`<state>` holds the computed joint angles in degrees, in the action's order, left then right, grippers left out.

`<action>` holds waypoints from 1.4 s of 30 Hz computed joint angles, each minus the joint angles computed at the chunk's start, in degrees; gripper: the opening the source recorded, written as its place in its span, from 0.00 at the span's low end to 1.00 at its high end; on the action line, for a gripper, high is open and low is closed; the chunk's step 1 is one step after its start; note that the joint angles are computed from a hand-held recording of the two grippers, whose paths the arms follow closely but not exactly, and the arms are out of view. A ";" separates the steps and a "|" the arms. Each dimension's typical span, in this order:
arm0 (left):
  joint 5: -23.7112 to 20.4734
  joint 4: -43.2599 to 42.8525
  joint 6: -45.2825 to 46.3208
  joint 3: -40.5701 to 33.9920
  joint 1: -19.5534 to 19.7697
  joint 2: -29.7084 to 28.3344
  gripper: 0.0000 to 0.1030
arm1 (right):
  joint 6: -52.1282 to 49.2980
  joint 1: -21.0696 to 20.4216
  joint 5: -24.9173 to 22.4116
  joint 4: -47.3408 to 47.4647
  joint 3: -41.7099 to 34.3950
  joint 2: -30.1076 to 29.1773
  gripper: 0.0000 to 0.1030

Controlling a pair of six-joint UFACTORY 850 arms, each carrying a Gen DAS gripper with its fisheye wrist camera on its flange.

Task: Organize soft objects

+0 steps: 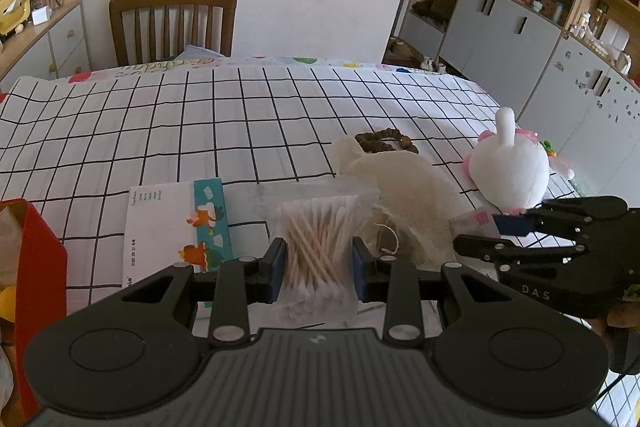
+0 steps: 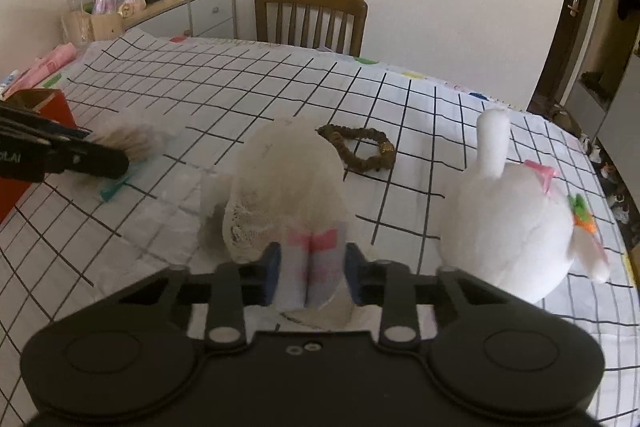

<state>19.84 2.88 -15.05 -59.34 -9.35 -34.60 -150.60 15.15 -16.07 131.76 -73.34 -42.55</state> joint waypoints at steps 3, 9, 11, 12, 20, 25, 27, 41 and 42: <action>0.08 -0.08 -0.16 0.01 -0.02 0.02 0.32 | 3.79 0.04 1.02 -4.72 -0.27 -0.33 0.18; 0.71 -1.03 0.72 0.78 0.02 0.63 0.32 | -3.45 0.31 -0.68 3.23 1.85 1.24 0.06; 1.02 -1.08 0.59 1.16 0.05 0.94 0.32 | -4.88 0.22 -1.96 4.78 2.97 2.32 0.06; 1.16 -1.20 0.73 1.35 0.04 1.09 0.32 | -4.14 0.13 -2.42 4.18 3.34 2.77 0.05; 3.17 -0.36 -0.58 4.43 0.66 3.84 0.32 | 0.78 0.58 -6.41 0.75 6.86 7.51 0.05; 4.70 0.14 -1.25 7.77 1.84 7.12 0.32 | 9.30 2.03 -9.17 -6.58 7.37 9.99 0.05; 5.35 -0.94 -0.14 9.59 2.44 8.85 0.32 | 12.56 2.95 -9.85 -8.76 6.88 10.26 0.05; 7.05 -7.43 6.11 22.19 11.39 20.25 0.32 | 25.31 12.74 -13.27 -19.07 1.84 8.47 0.05; 6.97 -7.44 6.21 22.84 12.26 20.80 0.32 | 25.89 13.58 -13.04 -19.63 1.21 8.02 0.05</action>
<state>26.81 -4.56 -8.85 -36.50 2.92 -13.79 -124.71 28.73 -29.11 112.13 -72.13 -34.53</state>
